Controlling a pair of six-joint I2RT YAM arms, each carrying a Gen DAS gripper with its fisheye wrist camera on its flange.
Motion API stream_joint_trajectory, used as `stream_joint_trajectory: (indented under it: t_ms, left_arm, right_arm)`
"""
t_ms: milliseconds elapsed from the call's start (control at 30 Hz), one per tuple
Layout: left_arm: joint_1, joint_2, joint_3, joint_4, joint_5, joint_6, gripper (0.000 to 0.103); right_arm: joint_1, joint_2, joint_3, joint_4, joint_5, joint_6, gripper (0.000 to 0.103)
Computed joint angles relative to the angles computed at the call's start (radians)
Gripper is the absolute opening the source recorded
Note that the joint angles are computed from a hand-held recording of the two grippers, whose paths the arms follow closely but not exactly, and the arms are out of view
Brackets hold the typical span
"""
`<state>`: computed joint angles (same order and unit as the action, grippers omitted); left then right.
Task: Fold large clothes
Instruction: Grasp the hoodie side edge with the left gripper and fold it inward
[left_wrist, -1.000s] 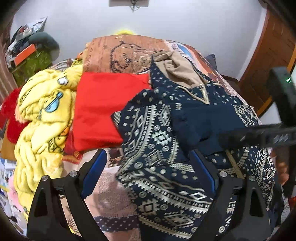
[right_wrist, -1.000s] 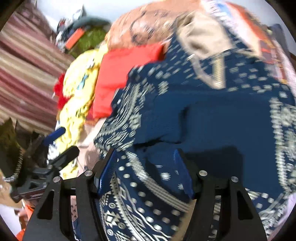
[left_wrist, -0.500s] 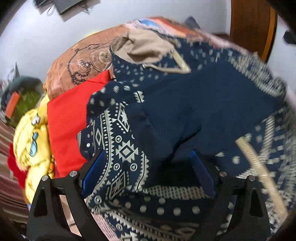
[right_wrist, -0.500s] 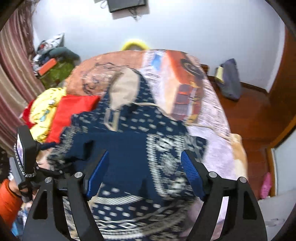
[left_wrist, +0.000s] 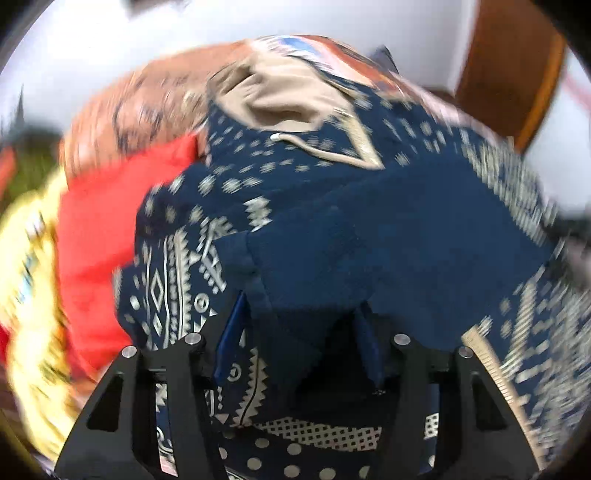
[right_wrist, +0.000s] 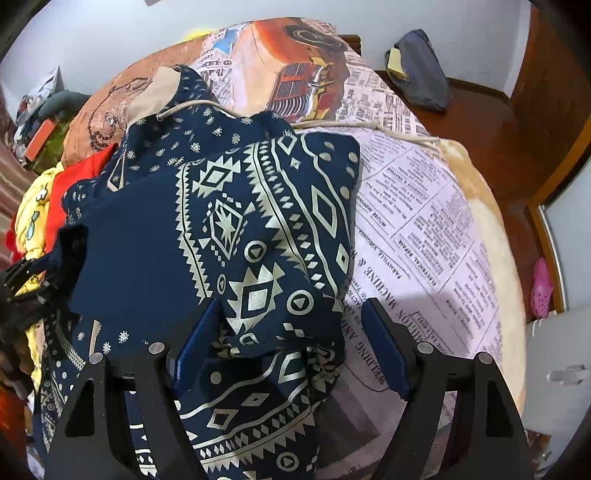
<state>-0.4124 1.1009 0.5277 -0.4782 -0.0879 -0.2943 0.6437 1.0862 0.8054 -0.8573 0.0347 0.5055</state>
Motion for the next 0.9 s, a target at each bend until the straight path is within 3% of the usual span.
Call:
stream_joint_trajectory:
  t_ms: [100,167,267,367,500,533,567,600,767,900]
  left_arm:
    - [0.266,-0.060,-0.048,-0.009,0.245,0.036,0.057]
    - [0.405,-0.067,-0.070,-0.021,0.358,0.070,0.057]
    - [0.533,-0.069,-0.108,-0.027,0.475,0.106,0.057]
    - [0.560,-0.062,-0.133,-0.008,0.542,0.113,0.057]
    - [0.501,-0.043,-0.134,0.048,0.493,0.049,0.057]
    - [0.484,-0.039,-0.131,0.061,0.464,0.033,0.045]
    - [0.456,-0.043,-0.122,0.065,0.416,0.017,0.026]
    - [0.442,-0.047,-0.113,0.058,0.386,0.022,0.022]
    - [0.361,-0.249,-0.062,-0.039,0.242,0.049,0.018]
    - [0.407,-0.368,0.006,-0.128,0.240,0.104,0.018]
  right_arm:
    - [0.006,-0.008,-0.006,0.007,0.005,-0.004,0.076]
    - [0.011,-0.012,-0.014,0.013,0.010,0.001,0.076]
    - [0.025,-0.015,-0.022,0.017,0.026,0.010,0.076]
    - [0.033,-0.012,-0.029,0.024,0.035,0.017,0.076]
    - [0.055,0.000,-0.017,0.012,0.048,0.031,0.076]
    - [0.058,0.002,-0.012,0.005,0.048,0.034,0.076]
    - [0.061,0.003,-0.007,0.000,0.047,0.037,0.076]
    - [0.065,0.000,-0.003,-0.007,0.048,0.041,0.076]
    - [0.076,-0.029,0.034,-0.045,0.076,0.048,0.076]
    - [0.074,-0.046,0.075,-0.057,0.097,0.056,0.076]
